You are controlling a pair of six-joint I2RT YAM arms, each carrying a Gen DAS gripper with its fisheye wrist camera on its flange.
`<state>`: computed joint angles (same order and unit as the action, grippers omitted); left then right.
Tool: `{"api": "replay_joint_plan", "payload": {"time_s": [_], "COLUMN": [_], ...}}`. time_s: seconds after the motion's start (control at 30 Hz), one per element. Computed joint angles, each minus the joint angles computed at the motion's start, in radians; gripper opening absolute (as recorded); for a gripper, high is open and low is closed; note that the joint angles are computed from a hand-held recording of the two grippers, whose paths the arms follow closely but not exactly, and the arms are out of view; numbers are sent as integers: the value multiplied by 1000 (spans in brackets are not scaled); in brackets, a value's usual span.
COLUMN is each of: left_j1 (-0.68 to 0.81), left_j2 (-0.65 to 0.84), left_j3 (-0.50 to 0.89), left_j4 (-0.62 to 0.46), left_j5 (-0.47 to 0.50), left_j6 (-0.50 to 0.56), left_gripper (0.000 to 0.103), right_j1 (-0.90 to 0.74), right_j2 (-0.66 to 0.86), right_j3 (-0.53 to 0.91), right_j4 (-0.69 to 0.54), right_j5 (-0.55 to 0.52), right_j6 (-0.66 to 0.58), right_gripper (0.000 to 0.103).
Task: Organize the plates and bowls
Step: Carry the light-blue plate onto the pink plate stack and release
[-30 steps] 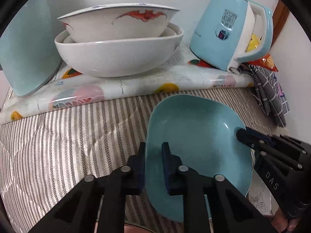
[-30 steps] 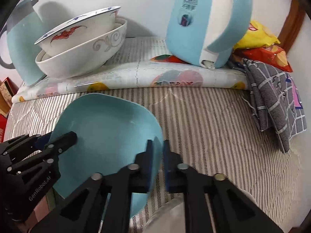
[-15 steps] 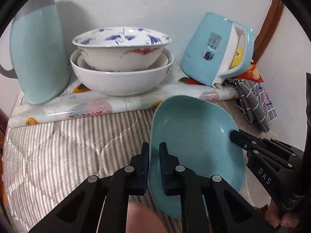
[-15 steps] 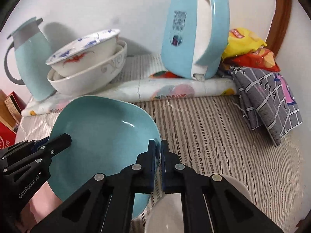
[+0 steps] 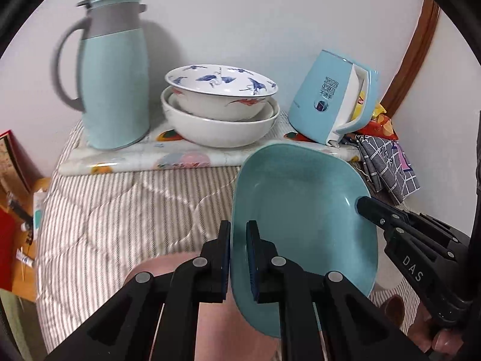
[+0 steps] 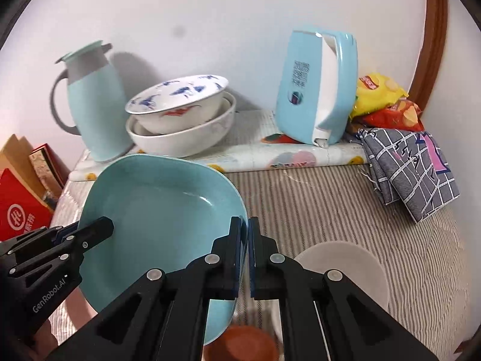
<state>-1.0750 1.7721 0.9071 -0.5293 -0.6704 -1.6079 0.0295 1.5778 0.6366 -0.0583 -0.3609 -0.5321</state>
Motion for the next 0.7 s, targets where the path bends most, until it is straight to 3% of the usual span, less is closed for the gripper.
{"api": "replay_joint_plan", "payload": {"time_s": [0.4,0.7], "left_j1": [-169,-259], "left_j2": [-26,-34], "left_j3": [-20,-89], "left_j4": [-189,-216], "left_j5": [-14,26], "left_j6": [-287,-468], "left_gripper": [11,11], "right_j1": [22,108], "right_j2": [-167,-191], "right_j3": [-138,-204], "right_j4": [-51,-25], "right_j5": [-34,-15], "right_j6": [-26,-8], "right_gripper": [4,4]}}
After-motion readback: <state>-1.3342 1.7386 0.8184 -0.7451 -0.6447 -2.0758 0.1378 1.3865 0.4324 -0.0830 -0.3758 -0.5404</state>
